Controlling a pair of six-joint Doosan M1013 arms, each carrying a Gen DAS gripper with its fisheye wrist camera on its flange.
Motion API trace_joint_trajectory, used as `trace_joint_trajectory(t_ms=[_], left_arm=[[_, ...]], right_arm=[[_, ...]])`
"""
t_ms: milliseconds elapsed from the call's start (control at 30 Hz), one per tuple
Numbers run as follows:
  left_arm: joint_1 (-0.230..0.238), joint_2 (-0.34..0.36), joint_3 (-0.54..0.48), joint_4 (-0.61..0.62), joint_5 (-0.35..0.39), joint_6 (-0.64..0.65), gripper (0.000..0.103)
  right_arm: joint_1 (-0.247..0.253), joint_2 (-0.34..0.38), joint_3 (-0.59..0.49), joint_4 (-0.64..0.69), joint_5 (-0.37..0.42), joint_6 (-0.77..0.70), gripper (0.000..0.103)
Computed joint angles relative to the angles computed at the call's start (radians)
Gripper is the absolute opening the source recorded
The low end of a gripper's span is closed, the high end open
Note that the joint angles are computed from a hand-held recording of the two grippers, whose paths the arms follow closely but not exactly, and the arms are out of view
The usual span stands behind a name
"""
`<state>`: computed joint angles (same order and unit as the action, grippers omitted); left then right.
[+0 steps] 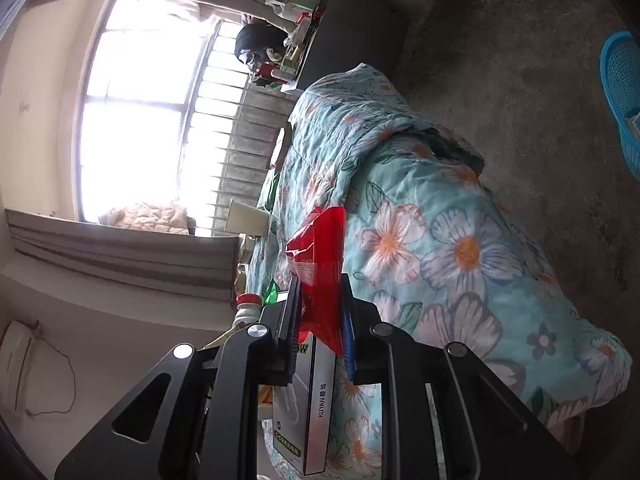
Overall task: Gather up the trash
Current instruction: 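Grasp the yellow snack bag with the left tool while the right tool grasps the red packet, then carry snack bag and red packet to the wastebasket and open both tools over it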
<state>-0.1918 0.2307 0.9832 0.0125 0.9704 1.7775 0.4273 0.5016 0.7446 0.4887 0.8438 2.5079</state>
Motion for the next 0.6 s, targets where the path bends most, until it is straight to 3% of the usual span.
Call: trace_joint_trajectory(t_ms=[267, 600], left_arm=[[-0.021, -0.033, 0.024, -0.010, -0.068, 0.021, 0.009], [-0.023, -0.082, 0.052, 0.016, -0.165, 0.025, 0.008]], right_arm=[[0.005, -0.075, 0.117, -0.005, -0.110, -0.002, 0.018], [0.026, -0.107, 0.164, 0.014, -0.193, -0.017, 0.018]])
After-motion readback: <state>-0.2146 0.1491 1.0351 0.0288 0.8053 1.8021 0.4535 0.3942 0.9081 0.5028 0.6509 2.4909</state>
